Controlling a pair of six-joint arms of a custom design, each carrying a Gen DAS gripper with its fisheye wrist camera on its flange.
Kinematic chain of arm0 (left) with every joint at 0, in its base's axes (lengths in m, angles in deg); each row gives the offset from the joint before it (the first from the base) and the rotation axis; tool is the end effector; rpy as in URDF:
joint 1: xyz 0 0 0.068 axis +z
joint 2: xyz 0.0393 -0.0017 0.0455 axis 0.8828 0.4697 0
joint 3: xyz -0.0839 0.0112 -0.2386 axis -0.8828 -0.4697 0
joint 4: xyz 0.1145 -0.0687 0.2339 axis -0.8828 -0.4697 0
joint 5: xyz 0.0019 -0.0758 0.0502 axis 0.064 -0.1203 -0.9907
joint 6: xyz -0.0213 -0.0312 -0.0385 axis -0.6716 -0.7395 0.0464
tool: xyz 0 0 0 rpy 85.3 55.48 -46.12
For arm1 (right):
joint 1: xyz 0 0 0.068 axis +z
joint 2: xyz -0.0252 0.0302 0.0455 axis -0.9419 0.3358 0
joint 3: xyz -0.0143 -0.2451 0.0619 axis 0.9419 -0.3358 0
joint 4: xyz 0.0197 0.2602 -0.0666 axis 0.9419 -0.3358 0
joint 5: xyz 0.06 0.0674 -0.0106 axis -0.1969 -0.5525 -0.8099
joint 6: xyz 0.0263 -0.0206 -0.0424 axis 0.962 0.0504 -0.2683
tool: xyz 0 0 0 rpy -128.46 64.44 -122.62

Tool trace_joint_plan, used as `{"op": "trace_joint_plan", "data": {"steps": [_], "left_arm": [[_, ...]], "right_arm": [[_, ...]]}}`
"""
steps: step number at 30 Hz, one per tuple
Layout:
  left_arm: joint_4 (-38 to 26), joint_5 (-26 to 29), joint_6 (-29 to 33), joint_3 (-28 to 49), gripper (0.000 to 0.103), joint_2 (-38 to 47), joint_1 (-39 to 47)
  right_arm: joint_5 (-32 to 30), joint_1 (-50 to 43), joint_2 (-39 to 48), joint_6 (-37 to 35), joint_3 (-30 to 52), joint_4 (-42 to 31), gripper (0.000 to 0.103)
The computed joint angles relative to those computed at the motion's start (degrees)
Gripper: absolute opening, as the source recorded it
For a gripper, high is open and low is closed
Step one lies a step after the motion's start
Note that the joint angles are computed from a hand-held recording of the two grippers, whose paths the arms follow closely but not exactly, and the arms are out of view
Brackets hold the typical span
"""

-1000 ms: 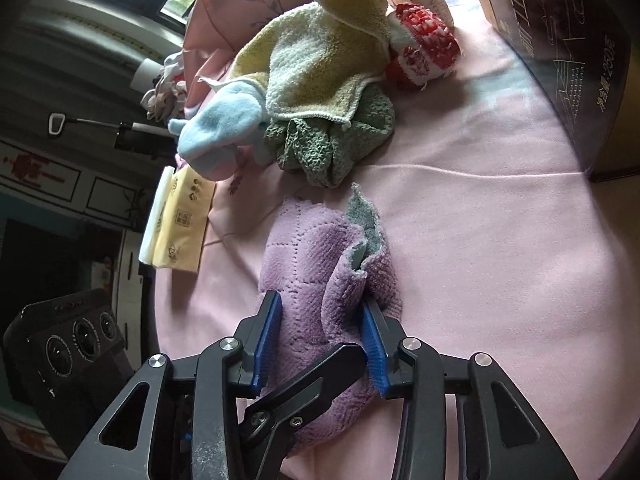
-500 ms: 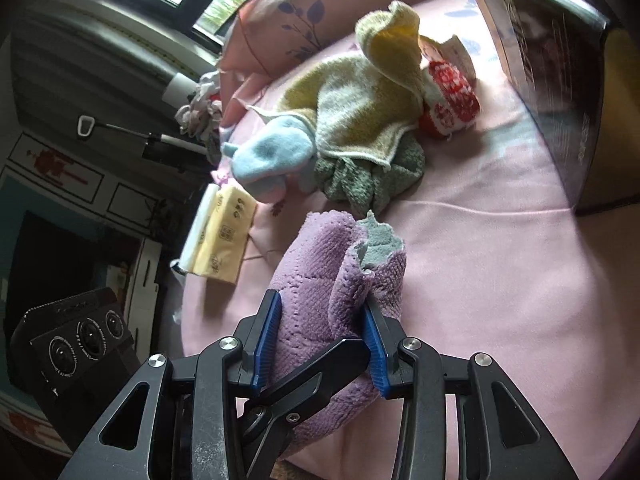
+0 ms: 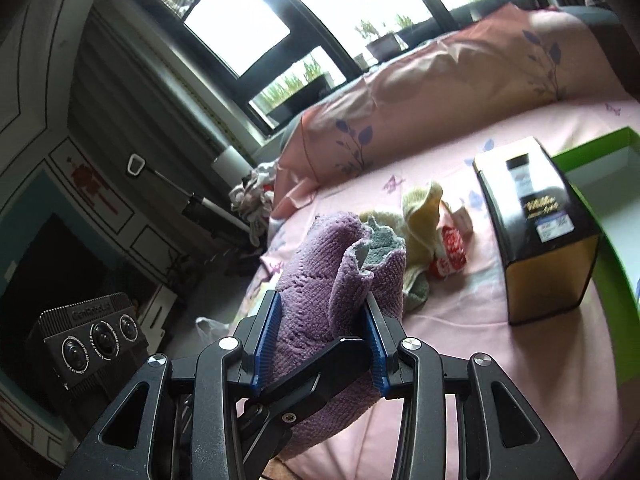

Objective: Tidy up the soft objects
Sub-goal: 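Carry the purple cloth with the right tool over the green box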

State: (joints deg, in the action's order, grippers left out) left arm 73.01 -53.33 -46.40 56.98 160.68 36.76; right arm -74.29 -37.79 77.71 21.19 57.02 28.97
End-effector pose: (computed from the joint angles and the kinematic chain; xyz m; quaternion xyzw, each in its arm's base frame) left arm 0.2555 -0.1317 0.1464 0.1228 0.8191 -0.3198 0.4602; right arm 0.2815 0.1884 0.1551 -0.0457 0.8516 0.3527 0.3852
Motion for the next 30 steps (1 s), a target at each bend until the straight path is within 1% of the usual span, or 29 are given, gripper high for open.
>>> {"op": "trace_joint_plan", "data": {"steps": [4,7,10,12,16,18,25,30], "left_arm": [[-2.88,0.06,3.07,6.68,0.036,1.24,-2.57],[-2.99,0.54,5.17,11.32,0.036,4.46,-4.72],[-3.16,1.34,7.68,16.11,0.036,9.54,-6.76],[-4.30,1.72,9.43,19.84,0.036,13.46,-8.10],[-8.43,3.59,10.20,28.12,0.036,21.06,-10.43],[-9.76,4.47,11.06,31.79,0.036,24.46,-11.71],[-18.25,6.17,12.48,45.90,0.036,35.06,-15.74],[-24.43,6.67,13.83,55.48,0.036,41.77,-17.42]], "right_arm": [[1.06,-3.05,-6.85,-0.81,-3.15,0.35,0.043],[1.78,-5.74,-11.39,-2.10,-5.94,0.62,0.043],[2.64,-8.46,-14.03,-1.25,-10.43,5.07,0.043],[1.73,-11.15,-14.46,0.07,-13.67,8.81,0.043],[-2.31,-18.33,-14.90,2.65,-17.71,11.93,0.043],[-3.13,-21.36,-14.96,3.24,-20.15,14.59,0.043],[-7.57,-31.98,-11.13,7.69,-24.02,21.80,0.043],[-8.24,-36.98,-7.38,9.81,-25.29,26.29,0.043]]}}
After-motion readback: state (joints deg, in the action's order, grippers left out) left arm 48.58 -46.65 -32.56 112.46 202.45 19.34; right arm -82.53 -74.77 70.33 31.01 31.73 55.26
